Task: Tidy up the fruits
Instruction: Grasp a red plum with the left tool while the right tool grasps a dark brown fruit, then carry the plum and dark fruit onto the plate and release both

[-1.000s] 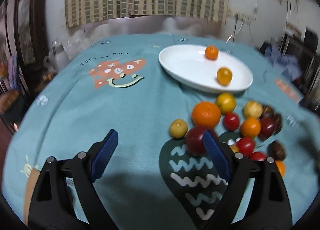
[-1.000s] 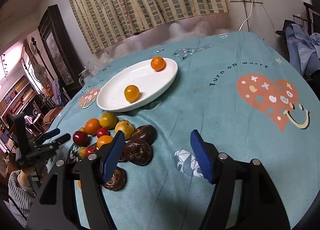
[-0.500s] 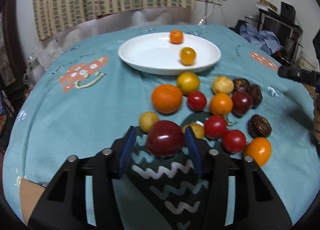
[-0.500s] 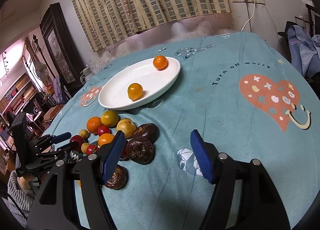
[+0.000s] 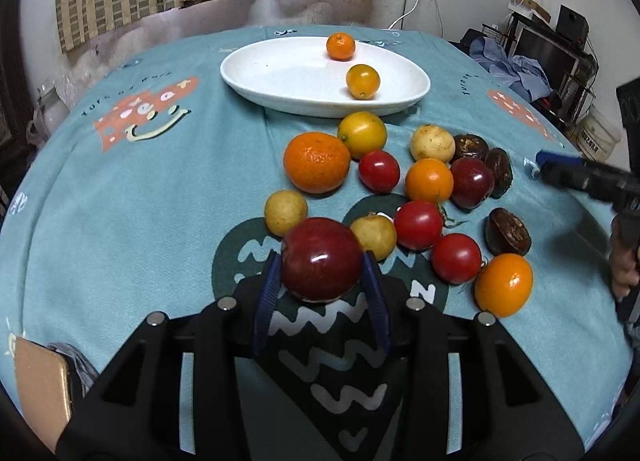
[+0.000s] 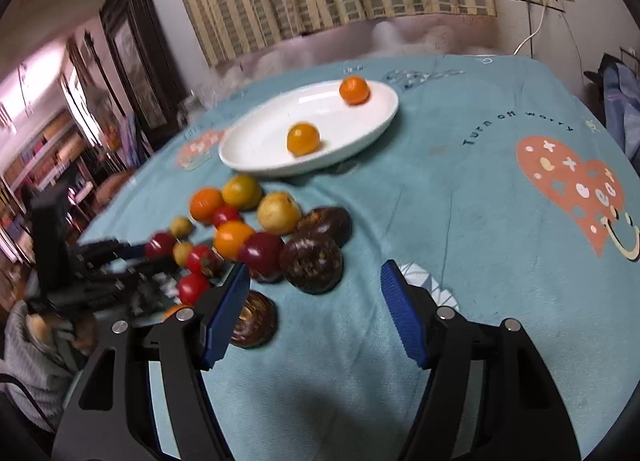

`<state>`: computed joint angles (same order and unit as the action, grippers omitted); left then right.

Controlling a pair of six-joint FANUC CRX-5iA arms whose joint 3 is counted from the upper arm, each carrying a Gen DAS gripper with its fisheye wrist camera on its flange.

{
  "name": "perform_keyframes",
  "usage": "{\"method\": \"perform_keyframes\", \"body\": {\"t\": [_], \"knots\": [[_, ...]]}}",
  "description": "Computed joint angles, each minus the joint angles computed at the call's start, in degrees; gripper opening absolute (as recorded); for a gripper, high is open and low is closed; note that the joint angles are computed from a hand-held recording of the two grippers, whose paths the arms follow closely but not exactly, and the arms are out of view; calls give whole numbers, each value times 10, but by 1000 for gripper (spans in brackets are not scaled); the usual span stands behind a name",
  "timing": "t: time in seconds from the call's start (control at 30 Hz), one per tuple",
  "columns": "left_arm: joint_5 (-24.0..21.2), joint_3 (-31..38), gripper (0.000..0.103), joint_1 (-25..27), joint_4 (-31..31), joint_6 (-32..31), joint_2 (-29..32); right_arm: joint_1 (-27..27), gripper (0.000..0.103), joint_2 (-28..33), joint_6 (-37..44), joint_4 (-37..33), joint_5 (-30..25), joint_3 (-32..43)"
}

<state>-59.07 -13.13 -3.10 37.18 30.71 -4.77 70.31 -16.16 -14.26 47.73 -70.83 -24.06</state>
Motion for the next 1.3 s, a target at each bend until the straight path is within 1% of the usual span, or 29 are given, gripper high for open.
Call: {"method": "perform_keyframes", "body": {"t": [0.07, 0.13, 0.27, 0.37, 0.43, 0.5, 0.6, 0.73, 0.8, 0.83, 0.9, 1.0, 1.07, 1.13, 1.3], "knots": [[5, 0, 42, -3, -3, 5, -1, -8, 68, -3, -8, -12, 5, -1], [6, 1, 42, -4, -4, 8, 0, -16, 66, -2, -8, -21, 11, 0], [9, 0, 42, -5, -5, 6, -2, -40, 64, 32, 42, -55, 14, 36], [8, -1, 42, -5, -4, 5, -2, -60, 57, 51, 67, -76, 24, 55], [-1, 0, 41, -1, 5, 6, 2, -66, 51, 46, 72, -79, 42, 50], [-11, 2, 41, 3, 16, 8, 8, -66, 44, 36, 63, -76, 58, 37], [-16, -2, 41, 8, 35, 0, 9, -62, 42, 14, 34, -59, 80, 12], [16, -31, 41, 10, 78, -34, -14, -49, 42, -4, 5, -24, 85, -4], [27, -30, 41, 6, 91, -31, -17, -44, 42, -8, -7, -5, 84, -8], [24, -22, 41, 4, 93, -25, -13, -42, 42, -7, -10, 7, 76, -4], [18, 15, 41, -11, 86, -6, 7, -50, 42, -7, -1, 12, 77, 8], [35, 66, 41, -39, 70, 19, 36, -80, 42, 2, 35, 6, 84, 40], [46, 100, 41, -58, 64, 38, 60, -109, 42, 24, 68, 4, 83, 70], [48, 139, 41, -74, 53, 64, 92, -138, 42, 43, 94, -6, 96, 90], [48, 218, 41, -98, -9, 146, 160, -201, 42, 112, 150, -27, 100, 137]]}}
